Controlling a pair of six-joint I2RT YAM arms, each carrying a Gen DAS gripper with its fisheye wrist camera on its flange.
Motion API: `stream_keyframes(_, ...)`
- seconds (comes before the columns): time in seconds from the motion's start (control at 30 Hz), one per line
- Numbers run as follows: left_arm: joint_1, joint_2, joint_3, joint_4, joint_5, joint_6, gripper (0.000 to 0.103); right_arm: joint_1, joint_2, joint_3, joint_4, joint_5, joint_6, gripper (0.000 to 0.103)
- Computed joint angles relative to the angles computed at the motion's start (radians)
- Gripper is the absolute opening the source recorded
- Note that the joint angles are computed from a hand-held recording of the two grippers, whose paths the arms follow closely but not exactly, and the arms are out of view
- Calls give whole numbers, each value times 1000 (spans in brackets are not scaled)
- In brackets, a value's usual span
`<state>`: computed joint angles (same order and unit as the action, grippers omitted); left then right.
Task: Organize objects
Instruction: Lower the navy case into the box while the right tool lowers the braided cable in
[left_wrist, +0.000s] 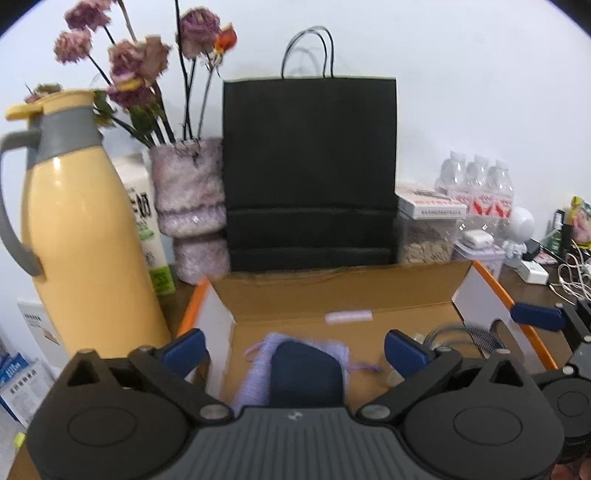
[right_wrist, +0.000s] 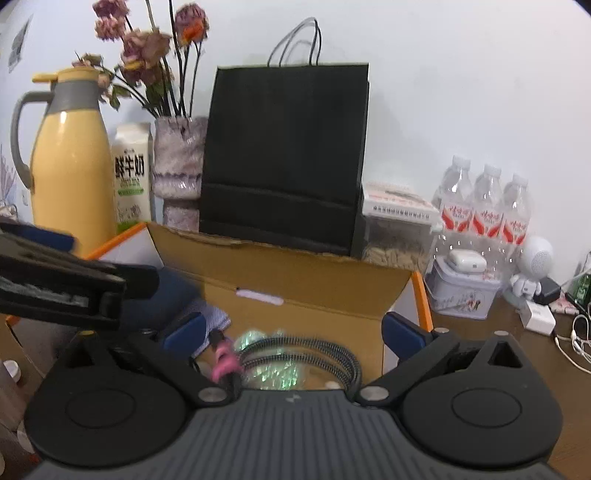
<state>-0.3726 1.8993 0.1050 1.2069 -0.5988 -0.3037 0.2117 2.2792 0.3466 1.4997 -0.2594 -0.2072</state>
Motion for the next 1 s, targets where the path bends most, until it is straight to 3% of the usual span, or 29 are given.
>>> stream_keyframes(1.0, -26, -14, -8, -21, -4, -19, 103, -13, -19, -28, -11, -26, -1, 103)
